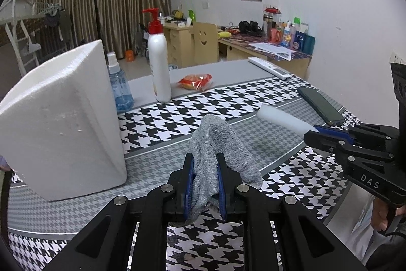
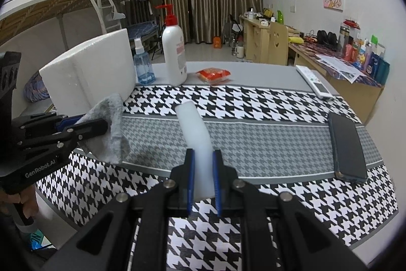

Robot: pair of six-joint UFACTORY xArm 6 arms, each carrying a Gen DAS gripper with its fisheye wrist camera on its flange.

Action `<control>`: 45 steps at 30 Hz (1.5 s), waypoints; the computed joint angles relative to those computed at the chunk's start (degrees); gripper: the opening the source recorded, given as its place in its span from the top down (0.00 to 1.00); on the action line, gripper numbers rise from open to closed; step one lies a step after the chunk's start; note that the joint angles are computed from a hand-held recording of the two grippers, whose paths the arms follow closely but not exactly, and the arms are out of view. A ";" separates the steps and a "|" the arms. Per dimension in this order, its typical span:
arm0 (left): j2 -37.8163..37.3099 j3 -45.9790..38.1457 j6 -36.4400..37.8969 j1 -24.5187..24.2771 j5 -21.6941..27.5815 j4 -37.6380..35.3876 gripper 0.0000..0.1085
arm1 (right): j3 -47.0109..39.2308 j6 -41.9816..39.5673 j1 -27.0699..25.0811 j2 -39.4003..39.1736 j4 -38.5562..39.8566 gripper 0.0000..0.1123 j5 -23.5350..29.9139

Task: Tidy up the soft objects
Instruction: 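Carry the grey sock and foam roller up over the white foam box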

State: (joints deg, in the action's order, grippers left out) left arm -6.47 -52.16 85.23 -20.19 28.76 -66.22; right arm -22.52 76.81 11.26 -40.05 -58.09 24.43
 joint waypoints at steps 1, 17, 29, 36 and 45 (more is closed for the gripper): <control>-0.40 0.28 0.59 0.12 -0.25 -0.62 0.84 | -0.11 0.42 0.21 -0.14 -0.40 0.85 0.19; -2.69 -0.29 6.52 3.49 1.35 -5.71 0.84 | -3.83 7.56 4.16 1.34 -7.60 0.85 2.91; -3.90 -1.56 10.51 6.08 4.38 -9.46 0.84 | -6.63 10.68 7.05 1.65 -11.02 0.85 6.60; -3.83 -2.61 12.08 7.18 6.19 -11.07 0.84 | -8.34 12.95 7.41 2.61 -13.16 0.85 6.80; -4.43 -3.58 13.95 7.83 6.83 -13.49 0.84 | -10.50 13.52 6.22 3.94 -15.85 0.85 4.57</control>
State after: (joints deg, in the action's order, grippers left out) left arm -10.90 -55.74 99.18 -12.36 35.59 -79.71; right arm -33.02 90.33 17.48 -36.11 -73.94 29.00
